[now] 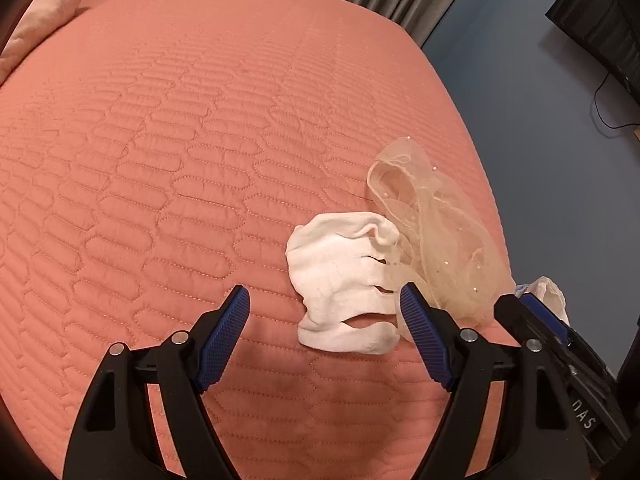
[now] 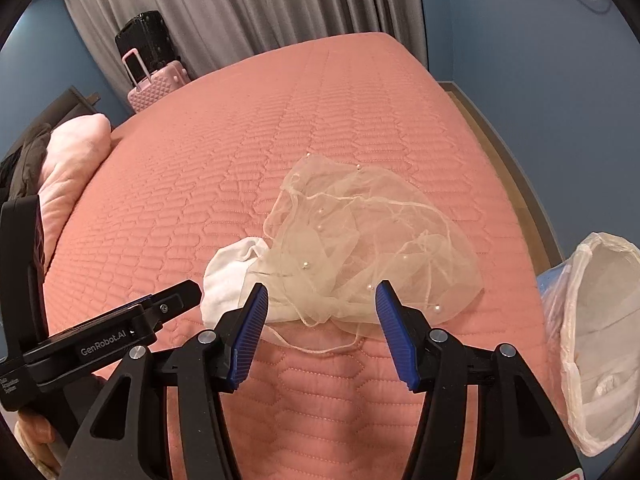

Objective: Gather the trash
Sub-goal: 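Move both open tools back over the white sock and tulle, then grasp the white sock with the left tool while the right tool grasps the cream tulle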

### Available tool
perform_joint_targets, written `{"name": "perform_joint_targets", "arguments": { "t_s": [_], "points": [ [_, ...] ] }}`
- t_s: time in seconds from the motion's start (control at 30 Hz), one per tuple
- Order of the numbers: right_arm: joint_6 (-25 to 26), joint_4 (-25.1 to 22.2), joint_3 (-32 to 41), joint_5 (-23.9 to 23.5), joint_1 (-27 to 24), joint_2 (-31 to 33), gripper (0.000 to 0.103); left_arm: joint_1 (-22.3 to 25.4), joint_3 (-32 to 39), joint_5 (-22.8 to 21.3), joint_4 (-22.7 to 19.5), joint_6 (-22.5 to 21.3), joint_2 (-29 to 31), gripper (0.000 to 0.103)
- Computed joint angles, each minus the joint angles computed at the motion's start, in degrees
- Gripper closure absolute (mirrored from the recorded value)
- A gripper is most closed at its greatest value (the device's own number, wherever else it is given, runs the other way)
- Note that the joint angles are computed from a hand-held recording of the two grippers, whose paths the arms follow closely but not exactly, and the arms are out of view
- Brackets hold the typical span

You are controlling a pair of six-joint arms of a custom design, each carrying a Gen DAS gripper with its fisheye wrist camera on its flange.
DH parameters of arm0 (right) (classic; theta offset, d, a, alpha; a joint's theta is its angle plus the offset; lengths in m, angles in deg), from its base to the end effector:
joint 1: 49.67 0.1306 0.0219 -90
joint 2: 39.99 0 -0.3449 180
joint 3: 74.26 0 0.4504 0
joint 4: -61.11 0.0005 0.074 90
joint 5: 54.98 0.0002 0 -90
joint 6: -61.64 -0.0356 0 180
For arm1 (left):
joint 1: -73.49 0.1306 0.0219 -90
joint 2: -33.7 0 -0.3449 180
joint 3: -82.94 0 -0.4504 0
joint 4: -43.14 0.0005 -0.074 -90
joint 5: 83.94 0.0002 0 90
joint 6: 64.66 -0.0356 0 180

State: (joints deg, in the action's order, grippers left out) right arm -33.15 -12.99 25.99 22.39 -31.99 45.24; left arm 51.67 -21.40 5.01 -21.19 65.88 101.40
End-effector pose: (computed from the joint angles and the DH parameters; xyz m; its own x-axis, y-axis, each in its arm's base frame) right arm 0.4589 0.1539 0.4976 -0.8482 -0.1848 -0.4964 -0.3337 0.9142 0.2298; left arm 0.3692 -0.1476 0.4207 -0.8229 -0.3706 -0.4308 -0.2272 0.9094 -0.3484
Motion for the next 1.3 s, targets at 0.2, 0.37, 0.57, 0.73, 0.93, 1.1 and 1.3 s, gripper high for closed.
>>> {"name": "perform_joint_targets", "arguments": {
  "t_s": [0.2,0.37,0.57,0.73,0.93,1.1,1.3],
  "points": [
    [0.77,1.04,-0.84,2.43,1.70,2.89,0.048,2.79,-1.44,6.36,2.46,2.30,1.97,0.029],
    [0.79,1.53,-0.90,4.36,2.27,5.14,0.048,2.74,-1.87,6.89,3.60,3.31,3.13,0.030],
    [0.49,1.52,-1.76,5.26,2.06,6.40,0.064,0.98,-0.42,5.12,3.04,1.45,4.63,0.054],
    [1.17,0.69,-1.65,3.97,1.59,5.65,0.092,0.57,0.24,6.49,2.15,-0.04,5.13,0.089],
    [2.51,1.23,-1.40,3.81,0.42,2.29,0.095,-2.07,2.00,1.88,0.45,-1.20,3.01,0.091],
    [2.94,1.27,1.36,1.66,-1.87,-0.65,0.095,-5.48,5.00,-2.75,-1.14,-1.84,1.26,0.091],
    [3.48,0.65,7.18,-2.03,-5.18,-2.92,0.095,-10.28,9.47,-8.65,-3.17,-3.12,-0.79,0.091]
  ]
}}
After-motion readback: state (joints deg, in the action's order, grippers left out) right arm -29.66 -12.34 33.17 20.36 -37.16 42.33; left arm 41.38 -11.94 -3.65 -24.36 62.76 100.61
